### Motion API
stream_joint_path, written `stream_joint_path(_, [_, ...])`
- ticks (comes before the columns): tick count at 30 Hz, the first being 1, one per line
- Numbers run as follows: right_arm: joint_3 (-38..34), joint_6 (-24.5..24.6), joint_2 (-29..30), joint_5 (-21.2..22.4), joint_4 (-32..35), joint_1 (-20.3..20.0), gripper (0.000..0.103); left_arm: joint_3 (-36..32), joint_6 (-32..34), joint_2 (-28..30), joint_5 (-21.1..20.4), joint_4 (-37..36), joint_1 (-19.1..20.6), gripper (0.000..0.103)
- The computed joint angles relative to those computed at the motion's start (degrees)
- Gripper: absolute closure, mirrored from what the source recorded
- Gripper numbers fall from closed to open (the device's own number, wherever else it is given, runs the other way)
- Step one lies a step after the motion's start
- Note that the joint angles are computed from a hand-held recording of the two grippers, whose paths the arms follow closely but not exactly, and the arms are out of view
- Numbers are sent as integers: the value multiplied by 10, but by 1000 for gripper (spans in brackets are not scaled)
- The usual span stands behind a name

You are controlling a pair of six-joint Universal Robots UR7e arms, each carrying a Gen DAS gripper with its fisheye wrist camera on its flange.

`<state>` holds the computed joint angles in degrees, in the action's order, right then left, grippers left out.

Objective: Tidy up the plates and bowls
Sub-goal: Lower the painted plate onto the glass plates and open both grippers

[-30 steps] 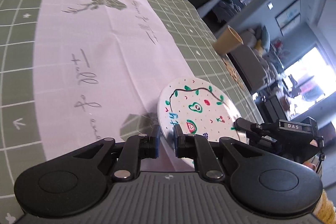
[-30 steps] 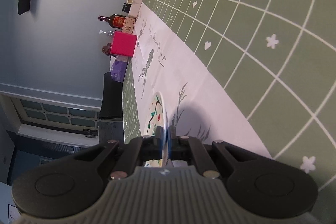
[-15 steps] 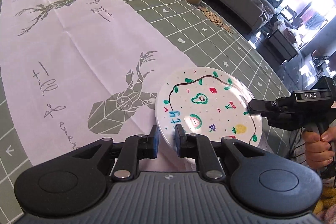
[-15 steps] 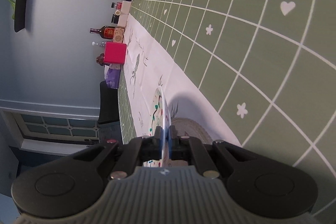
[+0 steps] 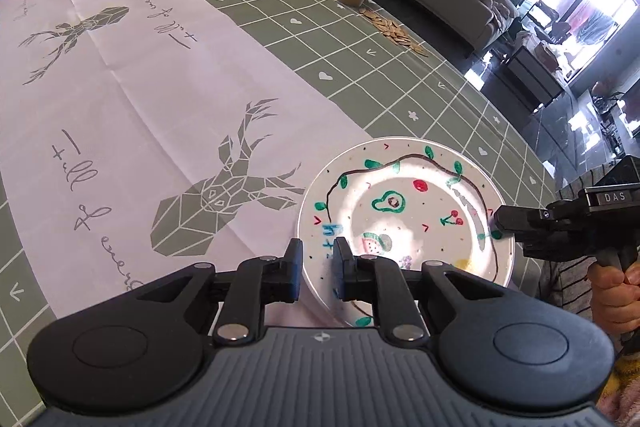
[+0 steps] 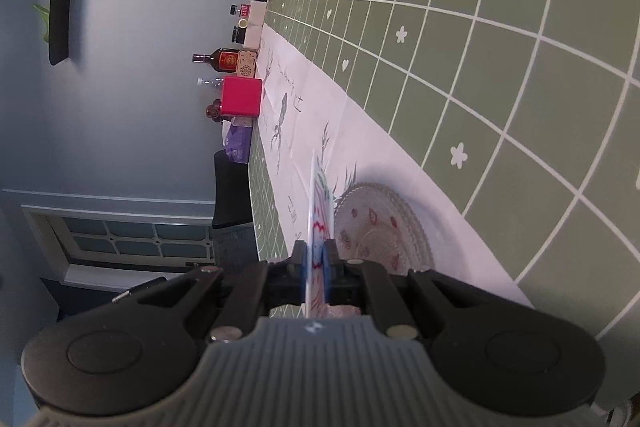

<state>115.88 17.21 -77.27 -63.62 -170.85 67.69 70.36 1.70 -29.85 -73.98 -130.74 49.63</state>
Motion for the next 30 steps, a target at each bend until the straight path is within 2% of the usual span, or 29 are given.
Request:
stream_joint_path(12, [24,10,-14,10,2,-17,98,4,-3,1,6,-3,-5,85])
stream_joint_path(18, [20,-2,-15,-29,20,-14,100,8,-14,-1,14,-4,-5,85])
stream_joint_path(22, [20,20,-19,-34,56,-17,100,8,-17,0,31,-1,-7,85])
stream_joint_path(25, [21,10,-25,-55,60,-8,100,7,-22,0,28,2,-7,85])
stream_joint_path(28, [25,22,-27,-76,45,3,94,12,-18,0,42,-5,-11,85])
stream_joint_path(30, [30,13,-26,-84,24,13,81,14,-8,3,61,-11,-18,85])
